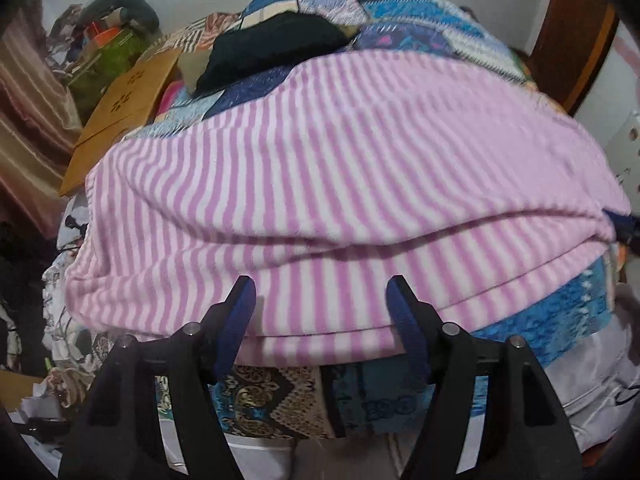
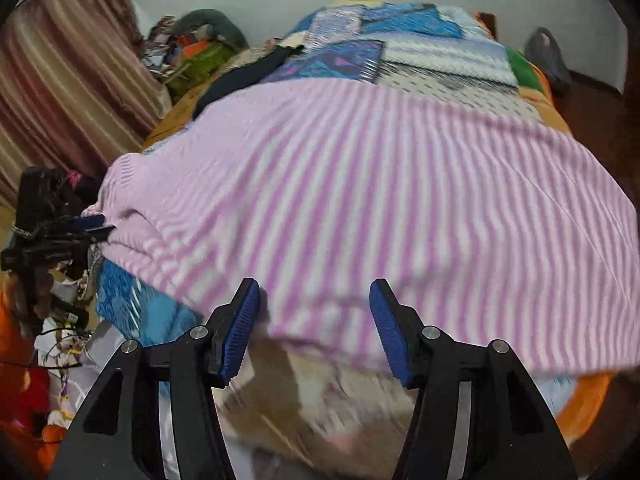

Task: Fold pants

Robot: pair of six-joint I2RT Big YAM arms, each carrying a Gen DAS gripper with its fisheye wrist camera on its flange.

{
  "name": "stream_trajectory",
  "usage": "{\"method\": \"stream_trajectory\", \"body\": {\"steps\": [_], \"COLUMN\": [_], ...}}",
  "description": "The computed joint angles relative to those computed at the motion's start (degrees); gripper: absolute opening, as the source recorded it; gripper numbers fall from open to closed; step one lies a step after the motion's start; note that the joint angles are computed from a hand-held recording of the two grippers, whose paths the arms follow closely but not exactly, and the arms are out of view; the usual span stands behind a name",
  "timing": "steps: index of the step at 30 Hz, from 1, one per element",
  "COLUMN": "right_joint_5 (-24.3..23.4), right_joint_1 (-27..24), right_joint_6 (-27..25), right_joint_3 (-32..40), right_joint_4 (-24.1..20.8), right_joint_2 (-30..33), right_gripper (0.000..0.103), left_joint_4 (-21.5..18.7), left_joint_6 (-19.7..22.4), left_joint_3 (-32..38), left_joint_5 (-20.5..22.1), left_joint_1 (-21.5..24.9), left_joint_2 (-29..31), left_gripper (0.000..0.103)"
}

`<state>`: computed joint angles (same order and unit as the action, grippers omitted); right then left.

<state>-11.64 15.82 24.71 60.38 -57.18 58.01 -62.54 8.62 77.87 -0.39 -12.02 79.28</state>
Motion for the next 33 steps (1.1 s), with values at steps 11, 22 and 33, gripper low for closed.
{"method": "stream_trajectory", "body": {"steps": [11, 22, 33], "right_joint_5": [4.29, 5.42, 6.28], "right_joint_1": [-4.47, -1.95, -0.46], "right_joint_6": [3.54, 2.43, 1.13], "right_joint_3": [0.52, 1.99, 2.41], "right_joint_4": [-2.63, -1.14, 0.52], "right_joint_2": [-4.39, -2.71, -0.37], "right_gripper": [0.054, 0.054, 0.054], "left_joint_4": [2.02, 4.09, -1.42], "left_joint_6": [3.86, 5.26, 3.61], "left_joint_3": [-1.79, -1.16, -1.64], "left_joint_5": [2.04, 0.31, 6.48], "left_joint_1": [-7.65, -9.33, -5.9], "left_joint_2": [-1.63, -1.77, -4.75], "left_gripper": [0.065, 0.003, 0.002]}}
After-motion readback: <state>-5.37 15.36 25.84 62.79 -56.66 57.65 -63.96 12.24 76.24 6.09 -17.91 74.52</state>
